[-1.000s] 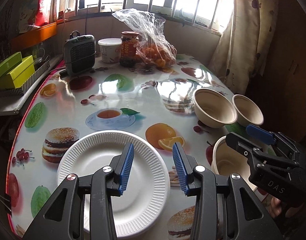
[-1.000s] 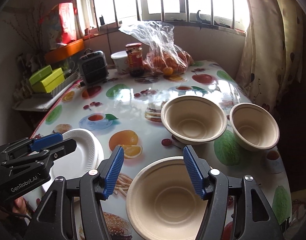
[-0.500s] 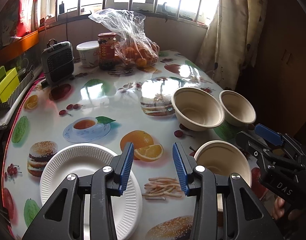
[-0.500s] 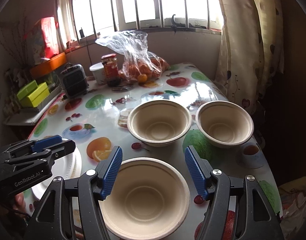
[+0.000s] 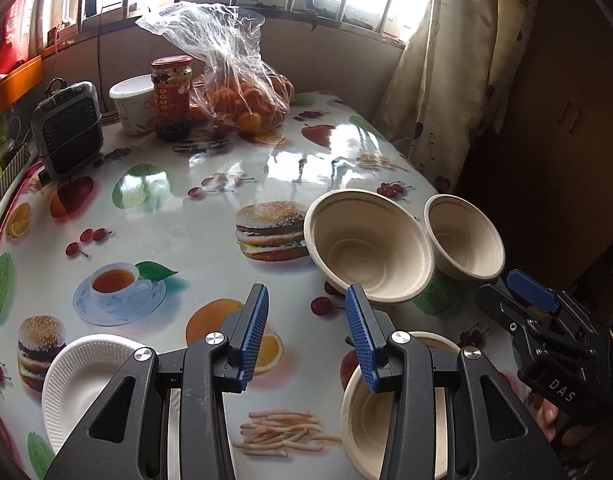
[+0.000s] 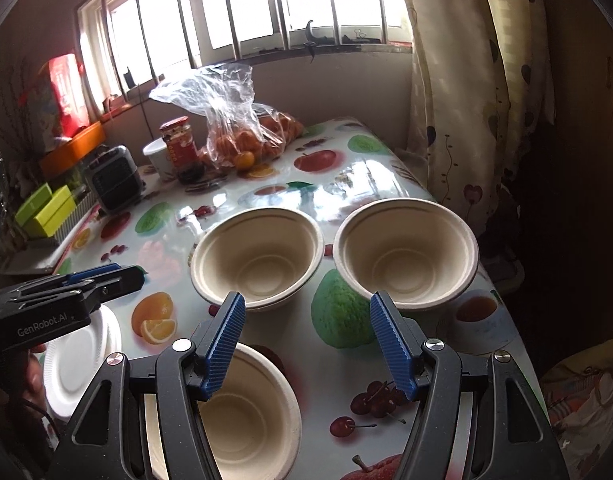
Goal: Organize plates and bowls
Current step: 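Move both open tools to the rim of a tan paper bowl, then close both tools on the tan bowl rim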
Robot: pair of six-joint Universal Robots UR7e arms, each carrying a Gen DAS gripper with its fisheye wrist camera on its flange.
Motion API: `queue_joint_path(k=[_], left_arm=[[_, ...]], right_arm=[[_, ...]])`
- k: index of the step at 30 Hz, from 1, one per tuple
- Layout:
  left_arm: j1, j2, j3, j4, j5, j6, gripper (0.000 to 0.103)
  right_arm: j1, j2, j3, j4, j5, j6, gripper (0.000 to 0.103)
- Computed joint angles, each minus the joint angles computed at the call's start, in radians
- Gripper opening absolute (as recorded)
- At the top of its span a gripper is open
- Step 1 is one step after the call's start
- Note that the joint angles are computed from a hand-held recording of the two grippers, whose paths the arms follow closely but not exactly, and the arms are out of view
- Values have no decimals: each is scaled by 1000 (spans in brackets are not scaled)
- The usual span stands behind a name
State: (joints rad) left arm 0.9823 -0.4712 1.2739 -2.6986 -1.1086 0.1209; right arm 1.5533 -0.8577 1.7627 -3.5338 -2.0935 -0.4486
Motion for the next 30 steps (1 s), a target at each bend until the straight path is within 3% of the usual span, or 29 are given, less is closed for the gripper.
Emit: queue_joint_path(k=[15,26,30], left_arm=[[24,140,-257,182,-11,-55,42],[41,185,-338,259,-37,-84,42],[46,193,-356,273,-51,-88,35]], right_arm=[[-57,8,-76,131,110,27,65],[-72,29,-122,202,152,35,49],[-76,33,-135,229,156,43,37]])
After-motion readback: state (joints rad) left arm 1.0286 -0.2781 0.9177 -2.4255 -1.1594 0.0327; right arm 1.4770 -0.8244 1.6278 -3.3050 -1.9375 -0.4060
